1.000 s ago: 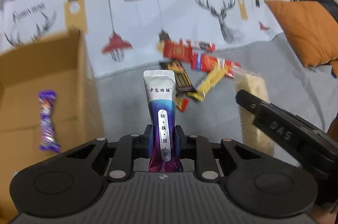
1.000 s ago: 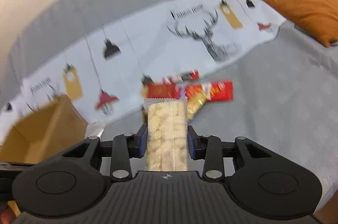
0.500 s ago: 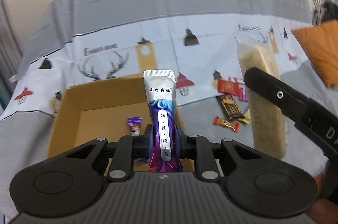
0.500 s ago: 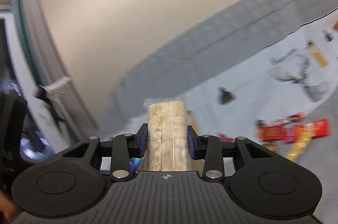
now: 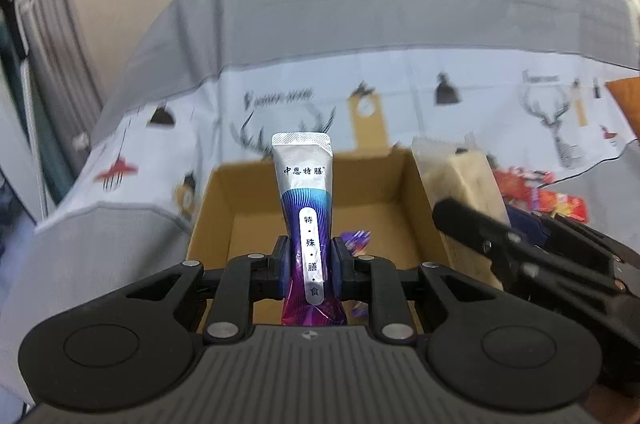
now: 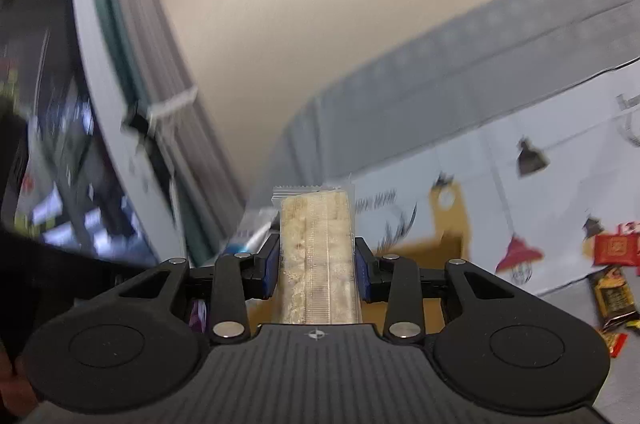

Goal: Organize snacks
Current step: 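Carry both snacks over the box and open both tools to drop them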

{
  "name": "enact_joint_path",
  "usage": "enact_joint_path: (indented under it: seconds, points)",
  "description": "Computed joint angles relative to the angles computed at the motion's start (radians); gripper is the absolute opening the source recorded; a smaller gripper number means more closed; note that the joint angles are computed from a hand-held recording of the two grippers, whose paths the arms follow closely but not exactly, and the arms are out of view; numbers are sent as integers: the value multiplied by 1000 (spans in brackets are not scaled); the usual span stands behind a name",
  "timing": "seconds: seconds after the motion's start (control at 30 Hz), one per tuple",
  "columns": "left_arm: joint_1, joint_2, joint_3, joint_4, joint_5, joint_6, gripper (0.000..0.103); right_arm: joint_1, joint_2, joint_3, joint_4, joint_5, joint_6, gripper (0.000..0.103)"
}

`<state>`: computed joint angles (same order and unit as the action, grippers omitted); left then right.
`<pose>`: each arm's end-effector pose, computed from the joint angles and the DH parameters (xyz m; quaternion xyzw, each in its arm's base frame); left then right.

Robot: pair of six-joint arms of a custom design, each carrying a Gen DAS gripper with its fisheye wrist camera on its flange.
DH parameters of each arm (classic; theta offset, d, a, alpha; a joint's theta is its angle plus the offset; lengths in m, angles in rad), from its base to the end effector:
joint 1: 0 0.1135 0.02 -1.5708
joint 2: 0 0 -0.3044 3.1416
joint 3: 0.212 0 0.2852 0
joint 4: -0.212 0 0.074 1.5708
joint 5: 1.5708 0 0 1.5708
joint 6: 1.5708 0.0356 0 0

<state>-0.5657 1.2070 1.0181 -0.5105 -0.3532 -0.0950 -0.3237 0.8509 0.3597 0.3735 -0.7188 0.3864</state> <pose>0.2421 -0.1392 0.3354 0.1360 0.8852 0.0159 0.4447 0.1910 -0.0393 0.2519 0.0242 0.7373 0.2823 0.6133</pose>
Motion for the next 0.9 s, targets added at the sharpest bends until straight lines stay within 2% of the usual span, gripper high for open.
enact_joint_path:
  seconds: [0.23,0.37,0.5,0.7,0.73,0.77,0.8,0.83,0.87,0.9]
  points:
    - [158,98,-103,62,94,-5,22,198,174,81,-152,163,-204,39]
    - [211,159,-130,84,123,-2,22,290,251,168,-332,230,-352,39]
    - [240,198,-136,99,145,10,22,303,293,219,-432,208,-400,39]
    - [232,194,-125,85,136,3,25,284,311,234,-470,151,-396,40]
    - [232,197,-116,72,152,-4,30,287,306,234,-468,146,-400,49]
    - [240,194,-108,58,169,-15,51,284,306,232,-450,143,-392,67]
    - [244,186,-101,46,167,-36,68,283,287,223,-437,155,-368,76]
    - [238,174,-98,44,143,-54,97,268,283,219,-411,151,-347,94]
    - [226,148,-107,61,115,-64,102,234,269,200,-366,106,-318,98]
    - [218,128,-111,81,114,-62,102,190,252,174,-301,53,-270,98]
